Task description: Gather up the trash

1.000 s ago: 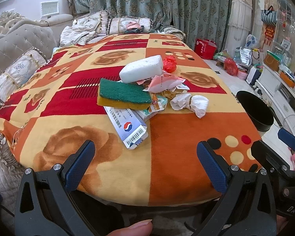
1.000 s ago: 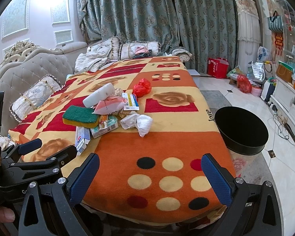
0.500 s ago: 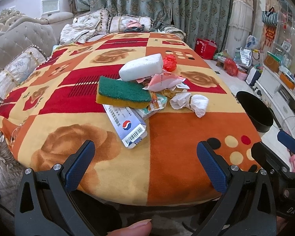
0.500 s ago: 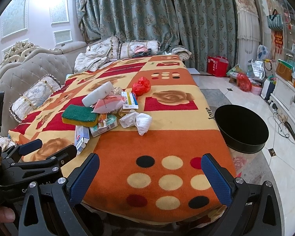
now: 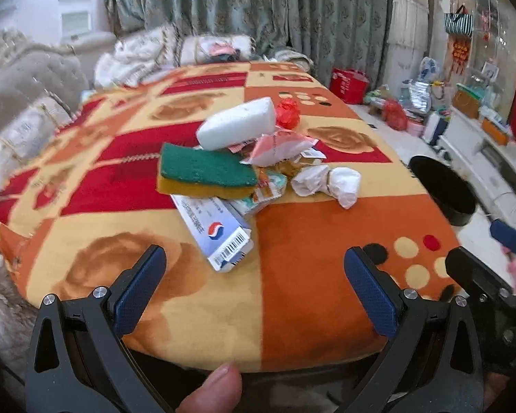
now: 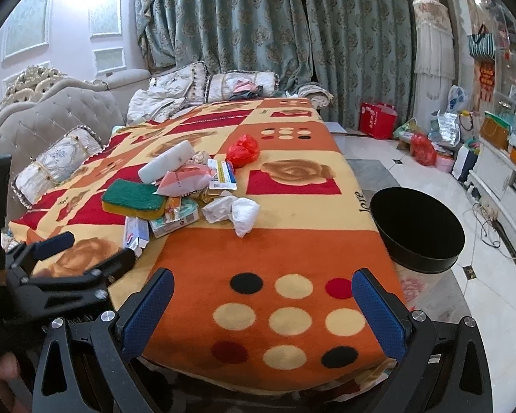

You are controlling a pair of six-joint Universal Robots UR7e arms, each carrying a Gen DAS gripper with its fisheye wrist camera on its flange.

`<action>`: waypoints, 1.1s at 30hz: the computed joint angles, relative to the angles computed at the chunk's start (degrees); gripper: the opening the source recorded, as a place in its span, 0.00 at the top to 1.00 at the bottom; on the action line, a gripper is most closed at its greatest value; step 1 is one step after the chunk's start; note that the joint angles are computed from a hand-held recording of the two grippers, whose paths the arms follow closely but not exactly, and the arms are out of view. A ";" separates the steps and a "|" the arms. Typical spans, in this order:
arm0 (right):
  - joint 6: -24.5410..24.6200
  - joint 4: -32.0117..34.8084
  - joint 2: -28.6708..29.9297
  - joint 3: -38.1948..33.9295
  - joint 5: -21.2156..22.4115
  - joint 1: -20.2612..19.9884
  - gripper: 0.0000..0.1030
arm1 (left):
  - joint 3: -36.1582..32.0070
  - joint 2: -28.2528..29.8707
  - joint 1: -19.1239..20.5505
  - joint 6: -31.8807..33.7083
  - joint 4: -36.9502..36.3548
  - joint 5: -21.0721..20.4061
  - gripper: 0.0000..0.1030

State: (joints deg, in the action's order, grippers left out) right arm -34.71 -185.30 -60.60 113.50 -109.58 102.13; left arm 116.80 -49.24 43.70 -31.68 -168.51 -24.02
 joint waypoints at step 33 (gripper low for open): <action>0.08 1.46 2.99 -3.22 -1.59 0.72 0.01 | 4.02 -1.37 2.68 7.34 -13.22 1.41 0.00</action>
State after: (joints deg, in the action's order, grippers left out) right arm -34.63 -183.85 -57.61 110.28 -111.17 102.85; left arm 120.82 -50.60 46.38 -24.33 -181.74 -22.61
